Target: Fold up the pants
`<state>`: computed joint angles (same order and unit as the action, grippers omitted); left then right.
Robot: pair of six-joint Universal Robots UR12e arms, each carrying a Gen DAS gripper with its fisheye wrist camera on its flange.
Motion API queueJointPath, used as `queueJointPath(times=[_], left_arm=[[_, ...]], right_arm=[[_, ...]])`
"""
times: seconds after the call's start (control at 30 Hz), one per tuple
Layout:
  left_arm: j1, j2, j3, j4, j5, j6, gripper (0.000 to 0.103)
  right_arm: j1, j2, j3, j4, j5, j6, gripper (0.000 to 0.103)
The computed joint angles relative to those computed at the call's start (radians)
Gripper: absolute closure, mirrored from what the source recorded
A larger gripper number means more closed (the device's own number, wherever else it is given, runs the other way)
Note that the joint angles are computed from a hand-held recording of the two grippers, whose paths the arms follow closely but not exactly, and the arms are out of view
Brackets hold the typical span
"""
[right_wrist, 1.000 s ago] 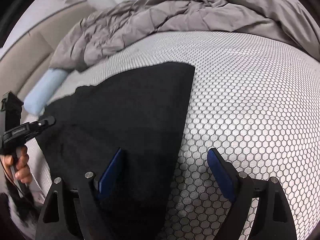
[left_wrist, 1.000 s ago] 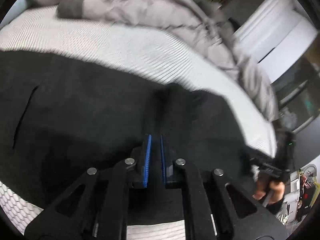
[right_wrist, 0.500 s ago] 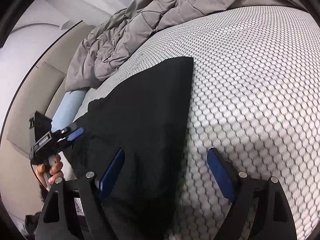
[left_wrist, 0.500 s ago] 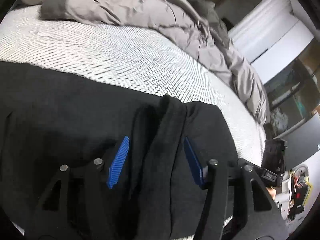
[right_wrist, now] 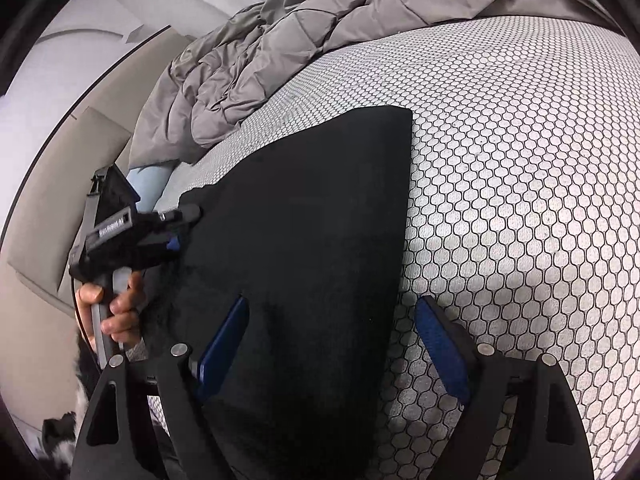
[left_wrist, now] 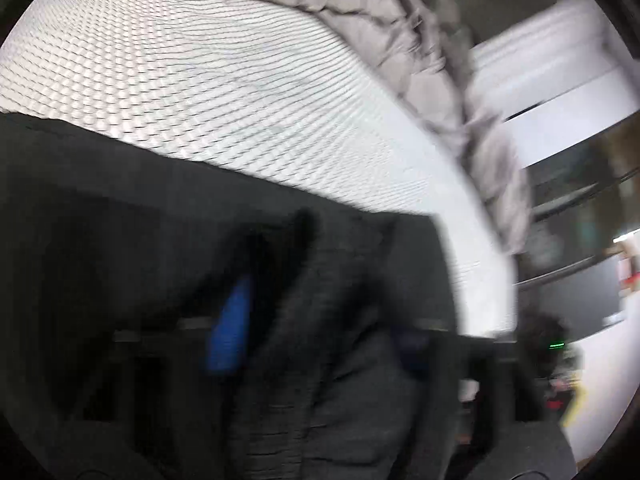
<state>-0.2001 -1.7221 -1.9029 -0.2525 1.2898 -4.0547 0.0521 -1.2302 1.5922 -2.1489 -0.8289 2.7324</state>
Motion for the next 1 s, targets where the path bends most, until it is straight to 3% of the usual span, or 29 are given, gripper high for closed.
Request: queueJointPath(times=[0.07, 0.13, 0.23, 0.3, 0.33, 0.37, 0.4, 0.5, 0.6, 0.77, 0.83, 0.9, 1.0], left_arm=[[-0.003, -0.001, -0.008, 0.049, 0.023, -0.004, 0.089], [-0.028, 0.004, 0.005, 0.027, 0.112, 0.044, 0.09], [-0.033, 0.024, 0.0, 0.03, 0.168, 0.04, 0.09], [-0.042, 0.043, 0.001, -0.022, 0.267, 0.017, 0.085], [-0.057, 0.044, 0.017, -0.111, 0.358, 0.016, 0.072], [-0.065, 0.049, 0.031, -0.199, 0.408, 0.014, 0.048], [-0.067, 0.041, 0.04, -0.246, 0.416, 0.0, 0.041], [-0.053, 0.064, 0.017, -0.217, 0.351, -0.041, 0.041], [-0.075, 0.096, 0.004, -0.184, 0.397, -0.035, 0.041], [-0.16, 0.112, -0.034, -0.045, 0.47, 0.015, 0.035], [-0.184, 0.109, -0.028, -0.056, 0.426, 0.064, 0.035], [-0.212, 0.082, 0.005, -0.061, 0.392, 0.117, 0.035], [-0.251, 0.049, 0.04, -0.067, 0.373, 0.174, 0.035]], right_arm=[[-0.009, -0.005, 0.006, 0.008, 0.006, -0.008, 0.016], [-0.011, -0.006, 0.006, 0.007, 0.0, -0.011, 0.016], [-0.005, -0.001, 0.0, -0.006, -0.014, 0.005, 0.016], [-0.001, -0.001, -0.001, -0.017, -0.023, 0.016, 0.016], [0.004, 0.0, -0.003, -0.022, -0.029, 0.017, 0.016], [0.006, -0.002, -0.001, -0.024, -0.034, 0.007, 0.016], [0.007, -0.004, 0.0, -0.023, -0.04, -0.005, 0.016], [0.004, -0.013, 0.01, -0.02, -0.052, -0.023, 0.017], [-0.017, -0.028, 0.015, 0.091, 0.016, -0.114, 0.019], [-0.043, -0.041, 0.021, 0.32, 0.145, -0.335, 0.048], [-0.041, -0.046, 0.037, 0.311, 0.132, -0.338, 0.079], [-0.043, -0.057, 0.054, 0.286, 0.127, -0.315, 0.086], [-0.054, -0.092, 0.071, 0.317, 0.135, -0.413, 0.086]])
